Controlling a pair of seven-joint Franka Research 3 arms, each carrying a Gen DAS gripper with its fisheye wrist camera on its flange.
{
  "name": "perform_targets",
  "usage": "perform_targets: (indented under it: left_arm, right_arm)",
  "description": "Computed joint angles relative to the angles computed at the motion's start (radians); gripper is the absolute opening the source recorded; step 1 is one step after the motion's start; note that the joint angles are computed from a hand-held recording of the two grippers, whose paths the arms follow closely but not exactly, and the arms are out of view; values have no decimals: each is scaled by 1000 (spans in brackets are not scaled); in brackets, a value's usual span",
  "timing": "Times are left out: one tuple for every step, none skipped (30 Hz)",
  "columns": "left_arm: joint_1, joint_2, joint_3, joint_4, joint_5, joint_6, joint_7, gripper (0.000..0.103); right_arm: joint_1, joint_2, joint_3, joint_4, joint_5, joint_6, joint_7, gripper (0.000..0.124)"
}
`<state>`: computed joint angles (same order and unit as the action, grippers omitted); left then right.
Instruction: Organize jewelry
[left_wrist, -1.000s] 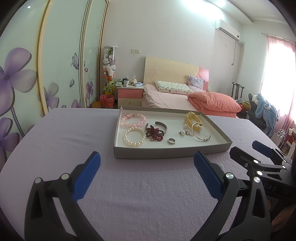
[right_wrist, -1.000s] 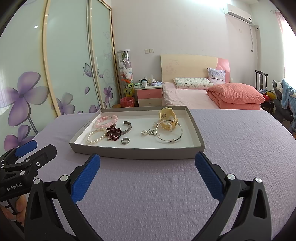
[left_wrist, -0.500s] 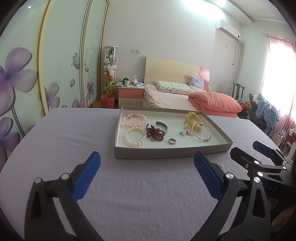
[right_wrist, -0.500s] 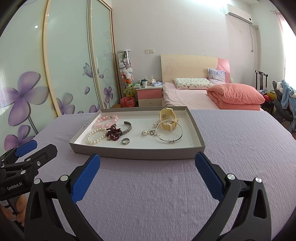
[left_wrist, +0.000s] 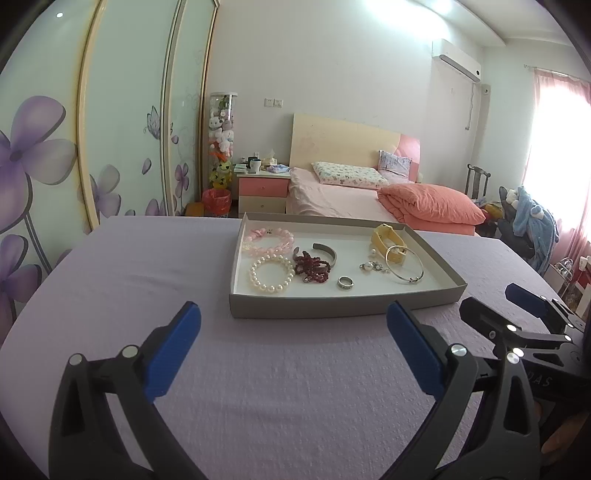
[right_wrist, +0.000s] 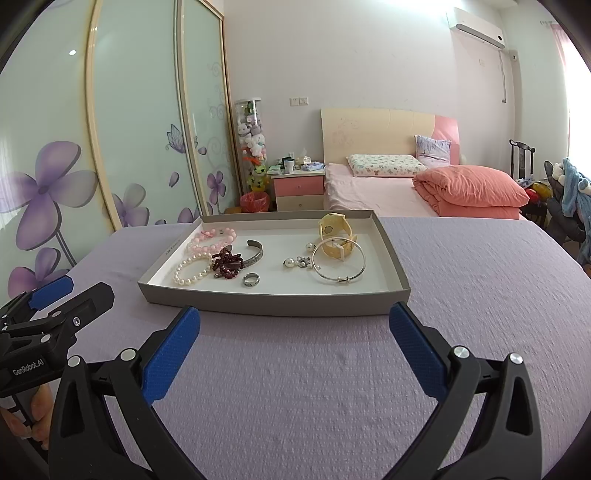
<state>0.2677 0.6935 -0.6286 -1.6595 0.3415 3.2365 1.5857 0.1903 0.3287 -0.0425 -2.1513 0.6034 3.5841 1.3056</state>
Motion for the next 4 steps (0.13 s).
perform_targets:
  left_arm:
    - [0, 2, -1, 3, -1, -3, -1, 101]
    - [1, 1, -1, 2, -2, -4, -2, 101]
    - [0, 2, -1, 3, -3, -6, -1, 101]
    - [1, 3, -2, 3, -3, -6, 0, 101]
  right_arm:
    - [-1, 0, 1, -1, -2, 1, 2, 102]
    - [0, 0, 0, -1, -1, 1, 1, 102]
    - [2, 0, -2, 0, 1, 0, -1, 102]
    - [0, 0, -1, 0, 0, -1, 0, 102]
